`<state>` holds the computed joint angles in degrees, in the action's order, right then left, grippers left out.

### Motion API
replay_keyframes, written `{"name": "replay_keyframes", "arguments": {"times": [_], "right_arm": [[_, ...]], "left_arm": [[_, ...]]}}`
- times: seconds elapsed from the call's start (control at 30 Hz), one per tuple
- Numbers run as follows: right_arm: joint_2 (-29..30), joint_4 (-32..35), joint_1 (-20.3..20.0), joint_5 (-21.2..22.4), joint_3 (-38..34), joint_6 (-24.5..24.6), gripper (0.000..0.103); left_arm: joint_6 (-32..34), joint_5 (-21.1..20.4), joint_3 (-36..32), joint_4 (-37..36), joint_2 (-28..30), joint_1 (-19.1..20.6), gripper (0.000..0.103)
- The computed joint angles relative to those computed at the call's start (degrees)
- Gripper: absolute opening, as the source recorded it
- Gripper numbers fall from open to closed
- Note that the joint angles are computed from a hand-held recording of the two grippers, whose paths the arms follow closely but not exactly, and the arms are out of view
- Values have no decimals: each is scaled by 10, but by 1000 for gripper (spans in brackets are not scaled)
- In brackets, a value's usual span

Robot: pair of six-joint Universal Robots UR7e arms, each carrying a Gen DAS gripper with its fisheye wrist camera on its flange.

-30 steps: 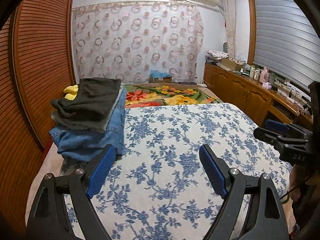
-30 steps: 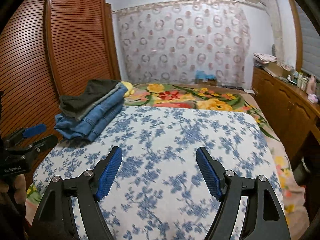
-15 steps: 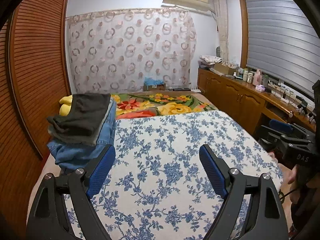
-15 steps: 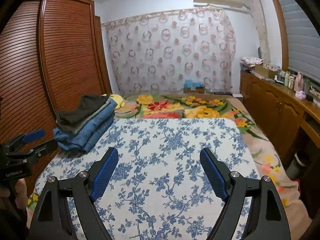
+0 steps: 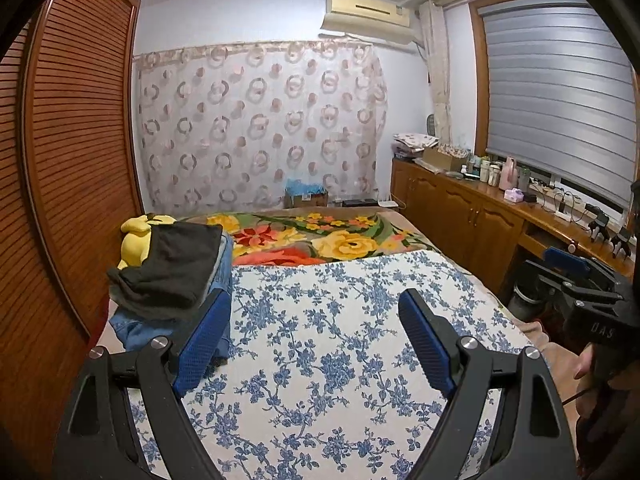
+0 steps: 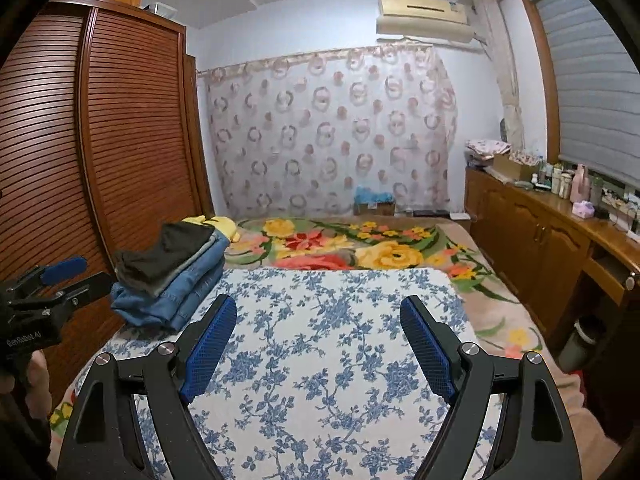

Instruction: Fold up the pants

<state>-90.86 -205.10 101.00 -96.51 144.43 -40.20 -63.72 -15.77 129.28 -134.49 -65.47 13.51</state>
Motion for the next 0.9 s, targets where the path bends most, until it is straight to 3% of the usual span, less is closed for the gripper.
{"name": "replay_keyframes", "arguments": {"times": [0.43, 0.9], "right_arm": [[13, -36, -3, 9, 7, -13, 86], [18, -37, -5, 9, 4, -17, 86]], "left_arm": [[-91, 16, -2, 112, -32, -16, 86], [-100, 13, 4, 114, -32, -14, 86]]}}
